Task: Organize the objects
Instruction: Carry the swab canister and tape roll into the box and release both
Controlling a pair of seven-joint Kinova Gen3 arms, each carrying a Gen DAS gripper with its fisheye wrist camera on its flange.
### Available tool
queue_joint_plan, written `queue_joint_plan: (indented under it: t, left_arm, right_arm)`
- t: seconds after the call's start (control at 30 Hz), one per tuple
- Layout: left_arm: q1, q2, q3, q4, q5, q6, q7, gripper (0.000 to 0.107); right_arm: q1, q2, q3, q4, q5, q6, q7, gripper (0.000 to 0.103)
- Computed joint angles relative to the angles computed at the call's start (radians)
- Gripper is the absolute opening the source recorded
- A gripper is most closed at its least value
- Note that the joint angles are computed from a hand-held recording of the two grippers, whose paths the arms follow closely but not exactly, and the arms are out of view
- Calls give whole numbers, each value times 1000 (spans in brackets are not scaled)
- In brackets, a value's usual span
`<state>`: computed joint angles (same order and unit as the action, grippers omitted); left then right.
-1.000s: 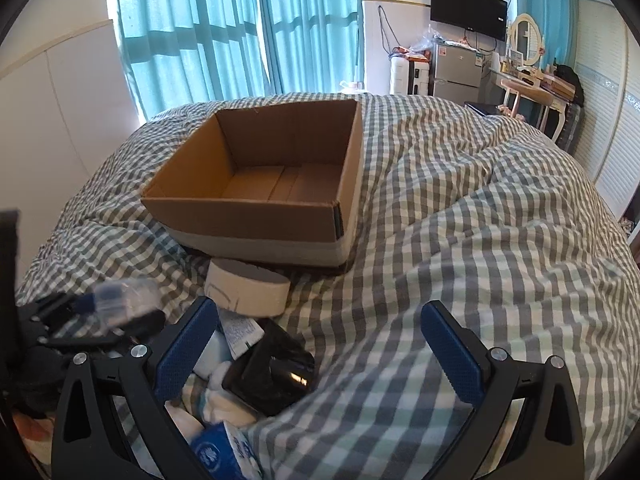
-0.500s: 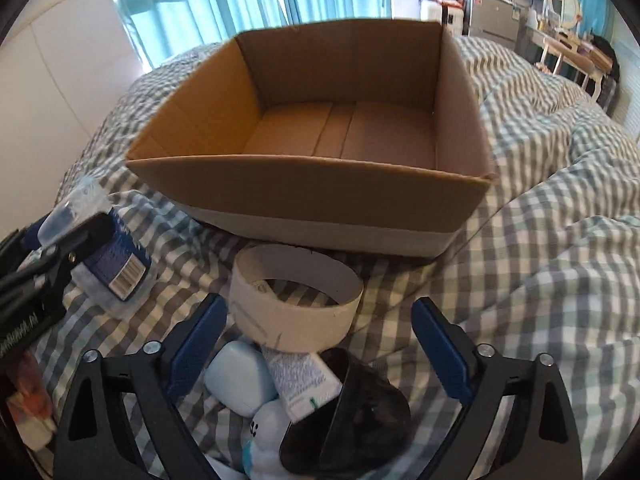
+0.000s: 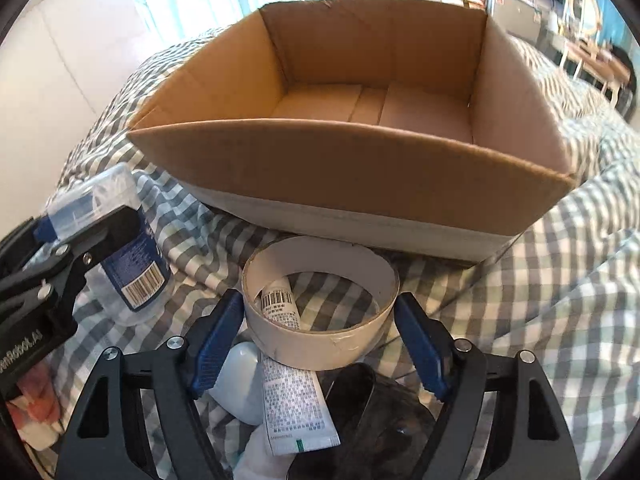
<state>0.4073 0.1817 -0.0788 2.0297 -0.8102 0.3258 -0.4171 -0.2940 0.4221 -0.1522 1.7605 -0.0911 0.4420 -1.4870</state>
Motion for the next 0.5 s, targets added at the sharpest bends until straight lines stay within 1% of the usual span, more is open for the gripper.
queue_joint_plan:
  t: [0.13, 0.2, 0.23, 0.37, 0.5]
  left_arm:
    - [16, -23, 4, 8, -29, 21, 41, 67]
    - [20, -37, 21, 8, -46, 47, 65, 66]
    - [21, -44, 30, 9, -58, 60, 81, 66]
    - [2, -81, 82, 19, -88, 100, 119, 66]
    - [-17, -117, 135, 23, -141, 134, 171, 66]
  right_arm:
    - [21, -58, -29, 53, -24, -28, 31, 77]
    - [0, -88, -16, 83, -11, -53, 21, 77]
    - [-6, -104, -13, 95, -7, -59, 18, 77]
    - [50, -157, -40, 111, -49, -53, 84, 77]
    - [50, -215, -35, 144, -68, -73, 115, 77]
